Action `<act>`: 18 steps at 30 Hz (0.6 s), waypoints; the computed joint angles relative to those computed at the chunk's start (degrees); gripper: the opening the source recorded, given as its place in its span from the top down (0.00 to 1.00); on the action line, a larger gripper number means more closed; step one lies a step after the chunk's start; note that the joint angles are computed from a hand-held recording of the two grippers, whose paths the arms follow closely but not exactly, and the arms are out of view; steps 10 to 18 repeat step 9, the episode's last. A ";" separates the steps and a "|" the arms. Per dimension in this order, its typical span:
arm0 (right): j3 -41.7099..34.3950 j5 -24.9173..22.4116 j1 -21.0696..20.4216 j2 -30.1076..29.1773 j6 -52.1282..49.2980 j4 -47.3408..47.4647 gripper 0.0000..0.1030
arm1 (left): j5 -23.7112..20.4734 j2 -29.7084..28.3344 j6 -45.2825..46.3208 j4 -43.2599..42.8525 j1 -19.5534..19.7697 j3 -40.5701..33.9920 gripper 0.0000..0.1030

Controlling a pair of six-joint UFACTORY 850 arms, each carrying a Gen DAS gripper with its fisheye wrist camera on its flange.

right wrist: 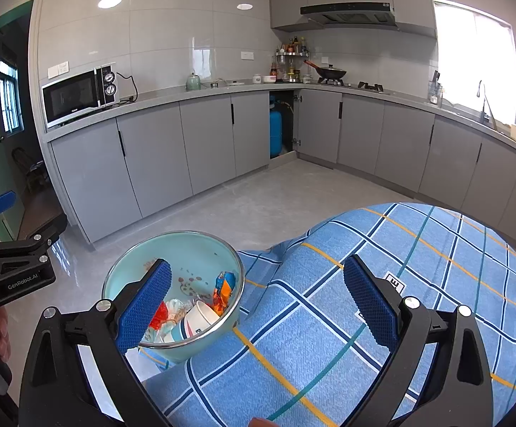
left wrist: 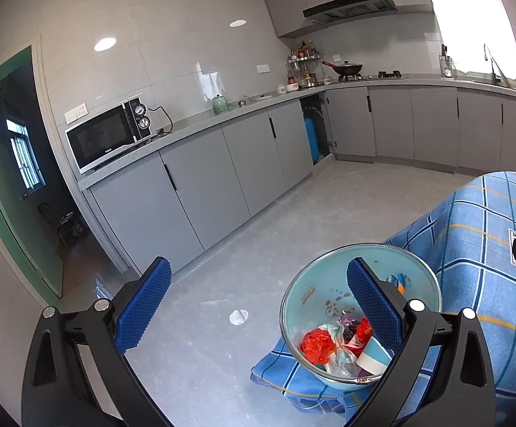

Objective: Collect trash

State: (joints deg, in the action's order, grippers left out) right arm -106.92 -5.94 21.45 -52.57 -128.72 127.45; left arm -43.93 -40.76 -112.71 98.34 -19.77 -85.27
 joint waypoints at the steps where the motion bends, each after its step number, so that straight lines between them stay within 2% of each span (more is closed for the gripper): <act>1: 0.10 -0.04 -0.02 0.05 -0.91 0.99 0.07 | 0.74 0.19 -0.37 0.53 0.03 0.16 0.05; 18: 0.86 -0.34 -0.27 0.45 -3.49 3.89 0.07 | 0.75 0.32 -0.22 1.39 -0.32 0.10 0.05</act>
